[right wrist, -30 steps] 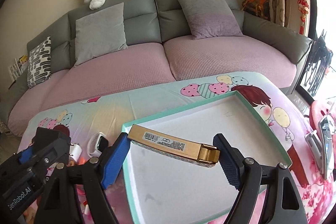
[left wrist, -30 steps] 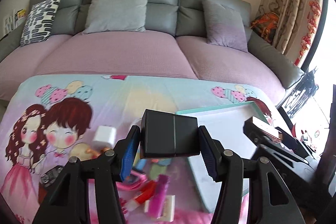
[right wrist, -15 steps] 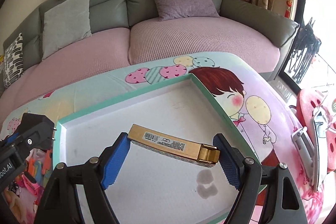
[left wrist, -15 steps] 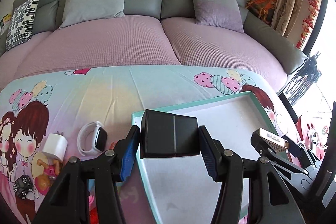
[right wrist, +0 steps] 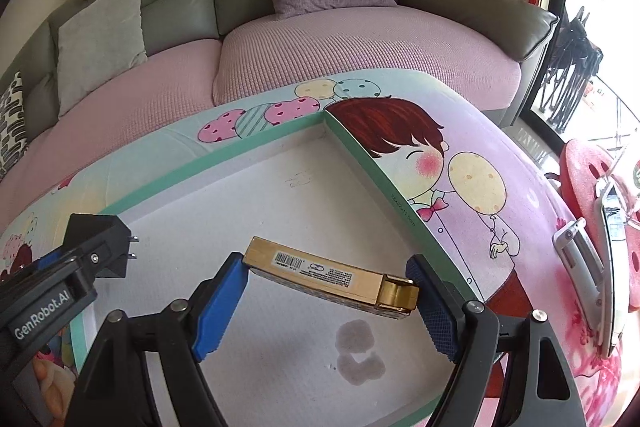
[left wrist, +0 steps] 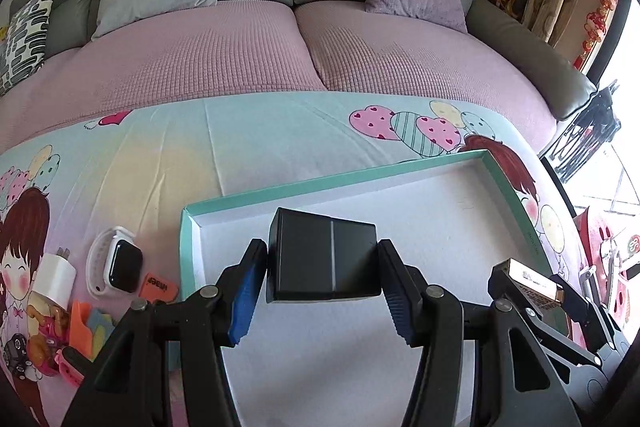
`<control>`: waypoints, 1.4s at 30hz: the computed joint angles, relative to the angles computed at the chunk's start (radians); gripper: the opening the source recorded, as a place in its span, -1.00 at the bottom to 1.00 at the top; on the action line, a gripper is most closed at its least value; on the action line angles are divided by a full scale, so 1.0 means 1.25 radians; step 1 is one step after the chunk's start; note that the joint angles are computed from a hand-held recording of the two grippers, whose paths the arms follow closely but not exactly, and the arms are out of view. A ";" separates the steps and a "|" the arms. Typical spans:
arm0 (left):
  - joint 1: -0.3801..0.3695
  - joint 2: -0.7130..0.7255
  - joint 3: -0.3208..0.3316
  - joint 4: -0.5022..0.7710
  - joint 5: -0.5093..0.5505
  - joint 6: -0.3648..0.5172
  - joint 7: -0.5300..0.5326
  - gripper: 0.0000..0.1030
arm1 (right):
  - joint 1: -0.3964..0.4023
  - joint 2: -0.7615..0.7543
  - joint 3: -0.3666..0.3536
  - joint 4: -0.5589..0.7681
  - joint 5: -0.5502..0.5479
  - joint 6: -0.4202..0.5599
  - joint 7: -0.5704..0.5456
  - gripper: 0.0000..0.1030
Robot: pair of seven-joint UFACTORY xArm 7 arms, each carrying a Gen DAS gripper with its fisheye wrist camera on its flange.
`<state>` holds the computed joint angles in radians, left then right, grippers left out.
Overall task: Organize rigid objects
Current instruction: 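Carry both objects over the tray and open the left tool to drop the charger, then lower the gold harmonica box into the tray and open the right tool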
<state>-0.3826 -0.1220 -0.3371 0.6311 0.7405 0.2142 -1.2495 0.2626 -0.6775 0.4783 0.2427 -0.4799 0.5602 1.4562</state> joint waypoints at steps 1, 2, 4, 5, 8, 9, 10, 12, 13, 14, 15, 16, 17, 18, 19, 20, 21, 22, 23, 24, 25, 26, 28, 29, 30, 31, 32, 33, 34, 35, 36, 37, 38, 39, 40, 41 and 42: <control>-0.001 0.007 0.000 0.002 -0.005 0.002 0.002 0.12 | 0.000 0.004 -0.001 0.001 0.000 -0.001 -0.002 0.62; -0.004 0.012 0.002 0.003 -0.010 0.003 0.005 0.12 | 0.001 0.005 -0.001 0.001 0.000 0.000 -0.002 0.62; -0.009 0.021 0.006 0.006 -0.016 0.009 0.007 0.12 | 0.002 0.005 -0.004 -0.001 0.002 -0.001 -0.001 0.62; -0.015 0.025 0.010 0.008 -0.028 0.012 0.016 0.12 | 0.002 0.005 -0.007 -0.003 0.003 -0.006 -0.001 0.62; -0.028 0.026 0.021 0.006 -0.061 0.018 0.044 0.12 | 0.000 0.008 -0.014 -0.010 0.006 -0.024 -0.005 0.62; -0.030 0.024 0.023 0.005 -0.068 0.019 0.052 0.12 | 0.000 0.010 -0.015 -0.011 0.007 -0.027 -0.007 0.62; -0.031 0.022 0.024 0.005 -0.071 0.020 0.055 0.12 | 0.000 0.012 -0.017 -0.011 0.009 -0.030 -0.011 0.62; -0.031 0.019 0.023 0.006 -0.074 0.025 0.057 0.20 | 0.000 0.015 -0.017 -0.010 0.013 -0.029 -0.015 0.62; -0.031 0.017 0.022 0.006 -0.075 0.026 0.055 0.25 | -0.001 0.016 -0.017 -0.010 0.013 -0.028 -0.016 0.62; -0.031 0.016 0.023 0.004 -0.080 0.025 0.058 0.26 | 0.001 0.014 -0.017 -0.010 0.015 -0.026 -0.017 0.62; -0.031 0.012 0.024 0.001 -0.089 0.026 0.064 0.26 | 0.001 0.014 -0.017 -0.010 0.017 -0.026 -0.018 0.62; -0.032 0.010 0.024 -0.001 -0.100 0.029 0.069 0.26 | 0.001 0.014 -0.017 -0.010 0.019 -0.025 -0.018 0.62; -0.032 0.007 0.023 -0.001 -0.107 0.039 0.070 0.26 | 0.000 0.013 -0.017 -0.010 0.019 -0.024 -0.020 0.62; -0.029 0.011 0.018 0.005 -0.104 0.054 0.063 0.26 | 0.000 0.016 -0.016 -0.008 0.018 -0.023 -0.022 0.62; -0.028 0.009 0.015 0.007 -0.097 0.066 0.054 0.26 | -0.001 0.019 -0.015 -0.006 0.017 -0.020 -0.025 0.62; -0.026 0.006 0.014 0.006 -0.090 0.070 0.045 0.26 | -0.001 0.024 -0.015 -0.002 0.016 -0.017 -0.029 0.62; -0.024 0.000 0.015 0.002 -0.086 0.067 0.037 0.27 | 0.000 0.029 -0.016 -0.001 0.016 -0.017 -0.032 0.62; -0.023 -0.004 0.016 -0.001 -0.089 0.064 0.034 0.27 | 0.000 0.031 -0.017 -0.001 0.014 -0.021 -0.033 0.62; -0.021 -0.008 0.017 -0.004 -0.090 0.062 0.031 0.28 | -0.001 0.031 -0.017 -0.004 0.013 -0.028 -0.032 0.63; -0.016 -0.015 0.016 -0.009 -0.087 0.060 0.023 0.30 | -0.003 0.027 -0.015 -0.007 0.010 -0.032 -0.027 0.64; -0.010 -0.022 0.013 -0.012 -0.081 0.062 0.014 0.31 | -0.007 0.017 -0.008 -0.011 0.006 -0.033 -0.018 0.66; -0.005 -0.025 0.009 -0.013 -0.075 0.066 0.004 0.41 | -0.011 0.004 0.000 -0.014 0.001 -0.030 -0.007 0.75; 0.008 -0.039 0.003 -0.021 -0.063 0.068 -0.021 0.71 | -0.014 -0.021 0.008 -0.022 -0.002 -0.027 0.010 1.00; 0.013 -0.044 0.000 -0.025 -0.058 0.067 -0.033 0.75 | -0.015 -0.032 0.009 -0.027 -0.005 -0.031 0.015 1.00; 0.019 -0.052 -0.003 -0.030 -0.054 0.067 -0.044 0.75 | -0.015 -0.037 0.008 -0.029 -0.004 -0.032 0.015 1.00; 0.027 -0.060 -0.009 -0.034 -0.046 0.071 -0.060 0.75 | -0.013 -0.036 0.005 -0.030 -0.001 -0.032 0.013 1.00; 0.036 -0.067 -0.016 -0.036 -0.034 0.075 -0.076 0.75 | -0.012 -0.031 0.002 -0.030 0.003 -0.032 0.009 1.00; 0.049 -0.076 -0.027 -0.039 -0.011 0.078 -0.104 0.81 | -0.012 -0.025 0.000 -0.029 0.005 -0.033 0.004 1.00; 0.060 -0.083 -0.036 -0.042 0.010 0.080 -0.128 0.94 | -0.012 -0.020 -0.002 -0.027 0.006 -0.033 0.000 1.00; 0.070 -0.092 -0.043 -0.046 0.028 0.081 -0.151 1.00 | -0.012 -0.016 -0.001 -0.024 0.007 -0.029 -0.003 1.00; 0.084 -0.103 -0.055 -0.050 0.057 0.084 -0.183 1.00 | -0.012 -0.014 -0.001 -0.023 0.007 -0.027 -0.004 1.00; 0.091 -0.110 -0.063 -0.050 0.075 0.094 -0.204 1.00 | -0.013 -0.015 0.000 -0.023 0.007 -0.029 -0.003 1.00; 0.092 -0.113 -0.068 -0.046 0.081 0.109 -0.213 1.00 | -0.011 -0.017 -0.001 -0.024 0.008 -0.030 -0.002 1.00; 0.093 -0.116 -0.071 -0.045 0.088 0.122 -0.222 1.00 | -0.011 -0.019 -0.003 -0.026 0.010 -0.034 -0.001 1.00; 0.092 -0.119 -0.072 -0.046 0.094 0.131 -0.230 1.00 | -0.011 -0.021 -0.005 -0.029 0.011 -0.039 -0.001 1.00; 0.090 -0.122 -0.068 -0.049 0.096 0.133 -0.235 1.00 | -0.010 -0.022 -0.005 -0.030 0.013 -0.040 -0.001 1.00; 0.089 -0.125 -0.064 -0.053 0.097 0.131 -0.240 1.00 | -0.010 -0.021 -0.005 -0.028 0.015 -0.037 -0.003 1.00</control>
<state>-0.2715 -0.2787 -0.4175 0.5645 0.8618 0.3780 -1.5496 0.2506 -0.7032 0.4724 0.2072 -0.4613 0.5135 1.4528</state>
